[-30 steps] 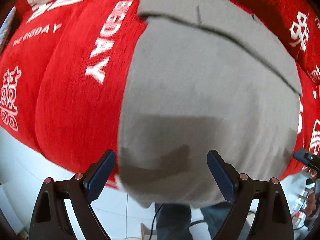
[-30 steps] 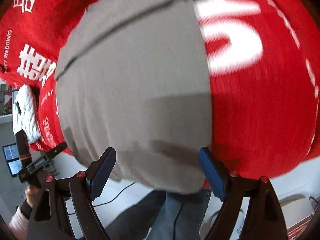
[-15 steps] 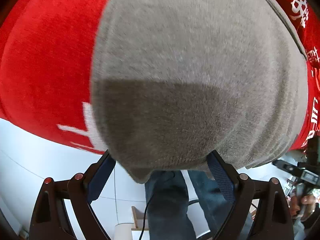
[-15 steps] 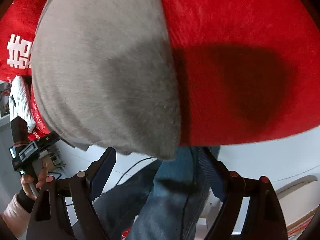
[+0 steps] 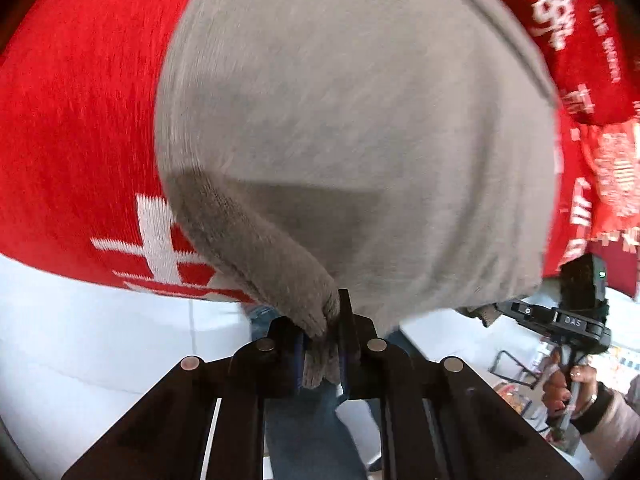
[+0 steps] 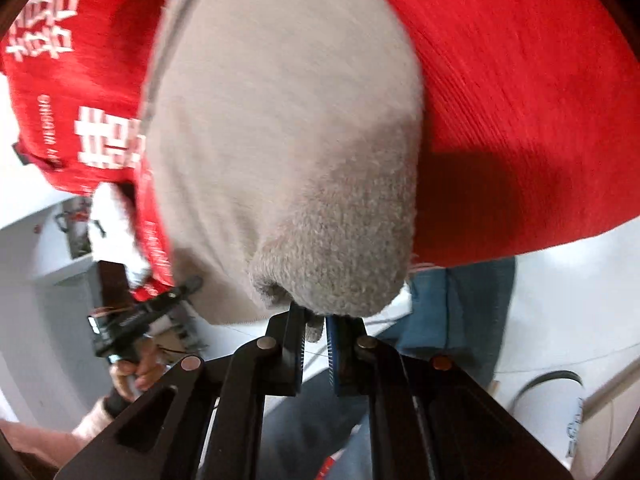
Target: Fold small clothes
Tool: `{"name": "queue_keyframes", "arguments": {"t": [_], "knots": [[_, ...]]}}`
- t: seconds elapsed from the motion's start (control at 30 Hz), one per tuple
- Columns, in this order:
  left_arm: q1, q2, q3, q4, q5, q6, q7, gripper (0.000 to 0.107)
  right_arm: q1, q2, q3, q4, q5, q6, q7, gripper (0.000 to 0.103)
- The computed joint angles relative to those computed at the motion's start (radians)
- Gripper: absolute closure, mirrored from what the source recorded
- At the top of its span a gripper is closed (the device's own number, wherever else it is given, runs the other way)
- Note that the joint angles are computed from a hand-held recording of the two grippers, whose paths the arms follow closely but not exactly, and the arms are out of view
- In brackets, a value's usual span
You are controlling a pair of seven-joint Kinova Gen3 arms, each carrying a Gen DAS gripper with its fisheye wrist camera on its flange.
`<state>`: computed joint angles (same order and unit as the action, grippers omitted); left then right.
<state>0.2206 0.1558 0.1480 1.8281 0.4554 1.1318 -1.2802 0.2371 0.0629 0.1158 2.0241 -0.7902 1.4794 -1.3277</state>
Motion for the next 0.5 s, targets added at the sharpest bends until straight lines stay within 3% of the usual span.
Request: {"name": "queue_keyframes", "arguments": {"t": [0.17, 0.37, 0.5], "knots": [[-0.046, -0.05, -0.022, -0.04, 0.064, 0.026, -0.05, 0.093, 0.02, -0.009, 0.015, -0.084, -0.109, 0.057, -0.041, 0.093], [-0.098, -0.043, -0.047, -0.164, 0.096, 0.032, -0.08, 0.093, -0.007, 0.003, -0.006, -0.186, -0.26, 0.016, -0.066, 0.097], [-0.132, -0.009, -0.056, -0.27, 0.092, 0.037, -0.095, 0.093, -0.031, 0.092, -0.026, -0.333, -0.244, 0.016, -0.091, 0.098]]}}
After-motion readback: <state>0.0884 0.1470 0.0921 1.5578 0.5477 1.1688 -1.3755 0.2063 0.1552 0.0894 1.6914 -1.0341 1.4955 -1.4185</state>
